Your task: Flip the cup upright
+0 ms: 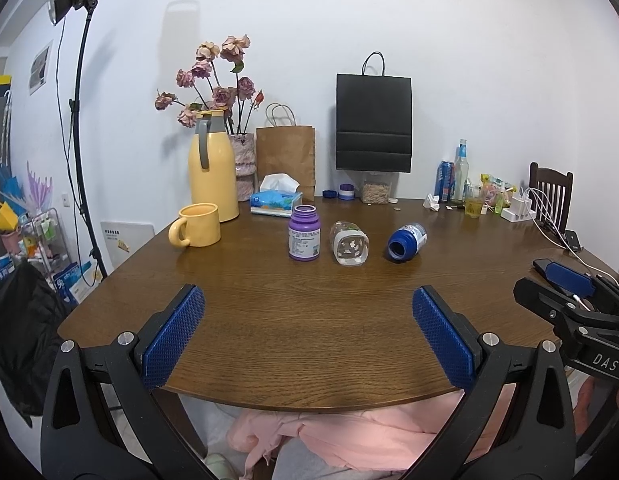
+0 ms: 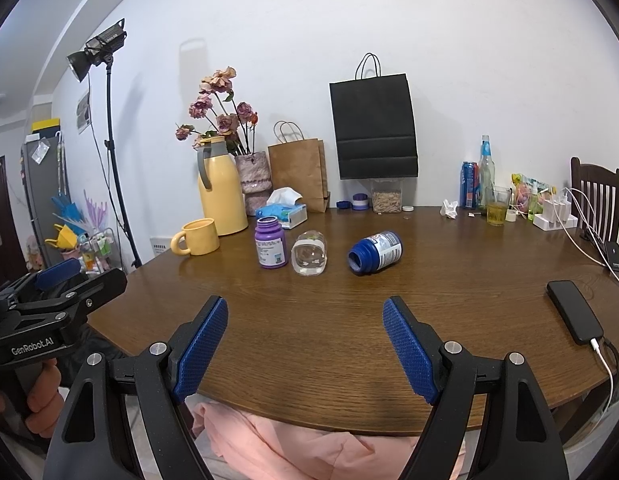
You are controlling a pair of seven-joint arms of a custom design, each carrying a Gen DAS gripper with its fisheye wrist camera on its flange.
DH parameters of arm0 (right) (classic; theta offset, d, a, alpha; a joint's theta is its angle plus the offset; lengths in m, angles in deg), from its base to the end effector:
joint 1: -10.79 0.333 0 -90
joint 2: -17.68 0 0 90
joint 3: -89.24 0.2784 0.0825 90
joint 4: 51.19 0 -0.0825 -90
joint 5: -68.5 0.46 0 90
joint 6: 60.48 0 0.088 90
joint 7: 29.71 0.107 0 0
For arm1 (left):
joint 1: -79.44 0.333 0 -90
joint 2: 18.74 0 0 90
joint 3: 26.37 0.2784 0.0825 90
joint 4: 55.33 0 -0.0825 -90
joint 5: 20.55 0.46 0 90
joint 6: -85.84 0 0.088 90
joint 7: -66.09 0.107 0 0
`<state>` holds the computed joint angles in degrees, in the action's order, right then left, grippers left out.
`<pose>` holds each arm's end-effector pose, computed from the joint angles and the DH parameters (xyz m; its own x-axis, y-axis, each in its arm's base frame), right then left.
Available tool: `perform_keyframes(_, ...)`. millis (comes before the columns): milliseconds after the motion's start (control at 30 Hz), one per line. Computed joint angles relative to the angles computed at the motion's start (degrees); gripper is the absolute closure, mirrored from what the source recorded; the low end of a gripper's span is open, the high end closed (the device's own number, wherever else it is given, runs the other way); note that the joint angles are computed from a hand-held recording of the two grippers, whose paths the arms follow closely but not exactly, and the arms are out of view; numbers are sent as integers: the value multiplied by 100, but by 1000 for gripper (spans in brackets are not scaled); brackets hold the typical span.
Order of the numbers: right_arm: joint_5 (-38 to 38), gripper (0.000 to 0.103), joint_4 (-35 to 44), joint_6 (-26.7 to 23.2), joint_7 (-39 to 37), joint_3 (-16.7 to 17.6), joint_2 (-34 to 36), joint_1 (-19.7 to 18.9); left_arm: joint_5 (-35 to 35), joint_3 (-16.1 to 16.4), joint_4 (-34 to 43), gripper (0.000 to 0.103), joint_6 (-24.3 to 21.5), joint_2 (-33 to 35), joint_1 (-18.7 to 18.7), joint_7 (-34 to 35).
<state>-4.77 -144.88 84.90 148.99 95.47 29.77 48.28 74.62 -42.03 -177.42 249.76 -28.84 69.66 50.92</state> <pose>0.5294 0.5137 0.5090 0.1085 -0.9915 -0.0713 -0.3983 0.0224 -0.9170 0.5230 -0.3137 0.4670 -0.1196 -0.9927 0.0171 -0.3286 0.0233 -0.9442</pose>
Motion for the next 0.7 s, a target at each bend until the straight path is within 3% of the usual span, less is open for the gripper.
perform_keyframes(700,-47,19,-51,-36,81,20,-42,12,-66,-10,-1,0,-11,-16,-1,64)
